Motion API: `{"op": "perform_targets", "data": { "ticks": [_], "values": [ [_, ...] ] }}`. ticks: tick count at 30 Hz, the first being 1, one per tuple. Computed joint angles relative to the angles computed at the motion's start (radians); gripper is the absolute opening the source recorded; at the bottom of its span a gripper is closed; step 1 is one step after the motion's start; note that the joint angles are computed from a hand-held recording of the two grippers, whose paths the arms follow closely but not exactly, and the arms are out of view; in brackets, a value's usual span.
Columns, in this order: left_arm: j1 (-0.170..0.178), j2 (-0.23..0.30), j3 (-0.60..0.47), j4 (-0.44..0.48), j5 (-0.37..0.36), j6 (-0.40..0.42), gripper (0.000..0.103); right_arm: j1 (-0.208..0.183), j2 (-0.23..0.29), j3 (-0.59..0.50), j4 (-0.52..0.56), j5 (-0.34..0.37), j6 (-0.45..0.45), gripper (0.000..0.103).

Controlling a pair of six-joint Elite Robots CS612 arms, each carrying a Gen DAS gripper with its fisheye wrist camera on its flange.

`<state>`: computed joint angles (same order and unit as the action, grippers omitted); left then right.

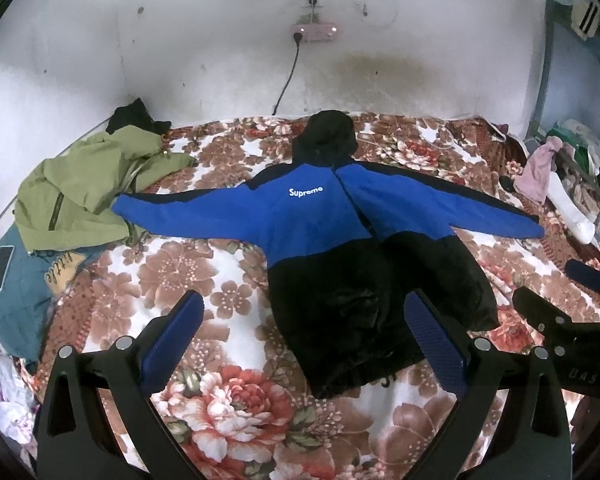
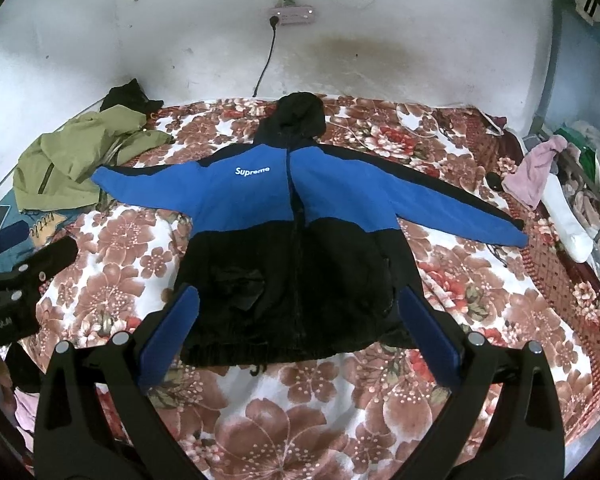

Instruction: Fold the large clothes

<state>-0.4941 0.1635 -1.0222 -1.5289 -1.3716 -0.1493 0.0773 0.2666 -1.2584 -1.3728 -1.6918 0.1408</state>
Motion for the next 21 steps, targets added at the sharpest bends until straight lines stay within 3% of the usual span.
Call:
{"op": "perform_targets", "data": {
  "ticks": [21],
  "values": [
    [-0.005, -0.027, 0.041, 0.007, -0.017, 0.020, 0.098, -0.014, -0.014, 0.013, 0.023, 0.019, 0.008, 0.098]
  ]
}}
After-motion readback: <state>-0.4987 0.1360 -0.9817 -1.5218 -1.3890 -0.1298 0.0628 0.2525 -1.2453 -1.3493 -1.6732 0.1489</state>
